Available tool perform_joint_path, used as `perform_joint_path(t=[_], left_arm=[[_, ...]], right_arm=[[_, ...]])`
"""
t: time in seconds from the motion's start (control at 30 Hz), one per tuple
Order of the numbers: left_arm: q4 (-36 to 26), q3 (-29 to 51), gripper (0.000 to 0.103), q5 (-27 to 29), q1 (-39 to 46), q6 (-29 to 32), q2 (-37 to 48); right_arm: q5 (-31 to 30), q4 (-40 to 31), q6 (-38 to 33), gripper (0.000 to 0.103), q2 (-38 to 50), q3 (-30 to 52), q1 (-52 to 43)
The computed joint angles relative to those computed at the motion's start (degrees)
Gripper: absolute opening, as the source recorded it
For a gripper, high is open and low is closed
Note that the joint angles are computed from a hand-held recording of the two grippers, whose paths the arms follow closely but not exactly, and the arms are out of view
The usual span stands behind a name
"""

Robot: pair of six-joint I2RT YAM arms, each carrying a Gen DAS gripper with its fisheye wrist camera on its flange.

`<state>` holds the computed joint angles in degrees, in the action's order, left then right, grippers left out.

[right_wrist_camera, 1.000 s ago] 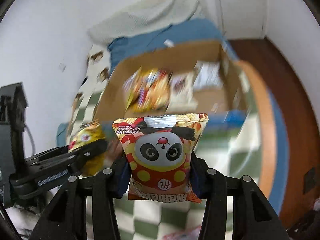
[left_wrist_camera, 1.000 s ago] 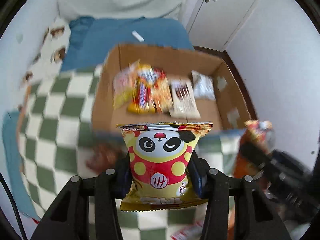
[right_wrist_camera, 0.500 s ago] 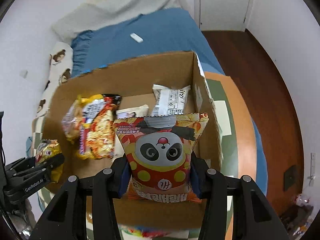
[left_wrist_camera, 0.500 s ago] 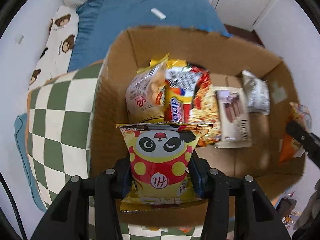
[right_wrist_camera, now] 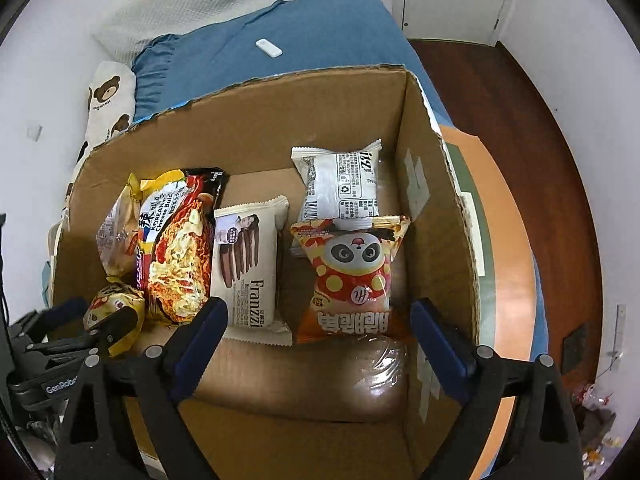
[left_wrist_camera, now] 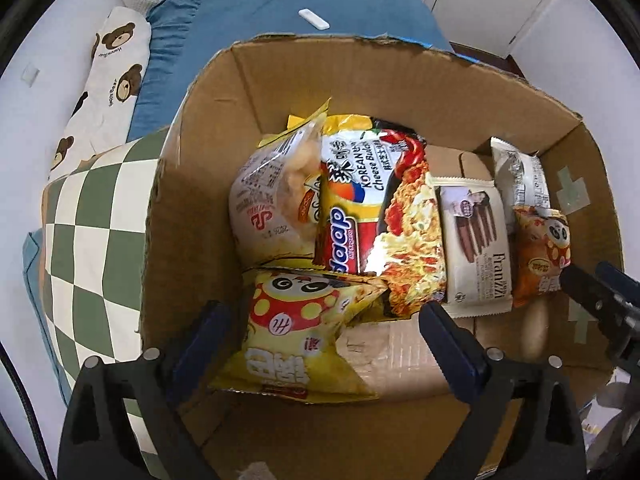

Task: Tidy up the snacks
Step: 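Carry both panda snack bags into the box and release them, then grasp the orange packet with left tool while right tool grasps watermelon candy bag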

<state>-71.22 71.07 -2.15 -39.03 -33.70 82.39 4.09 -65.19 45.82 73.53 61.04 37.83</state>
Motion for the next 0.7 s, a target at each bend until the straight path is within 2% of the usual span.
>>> perform_joint_path(t=[0.23, 0.47, 0.7], left_arm=[[-1.0, 0.4, 0.098, -0.1, -1.6, -2.1, -2.4], [-4.2, 2.6, 0.098, -5.1, -7.3, -7.6, -6.4], [-8.2, 5.3, 0.098, -9.4, -12.4, -12.2, -10.6]], right_arm=[[1.8, -2.8, 1.6, 0.095, -1.5, 1.0, 2.8], [4.5, -5.6, 6.4, 0.095, -4.5, 1.7, 8.3], [10.3, -10.8, 13.8, 0.095, -7.1, 4.6, 17.8]])
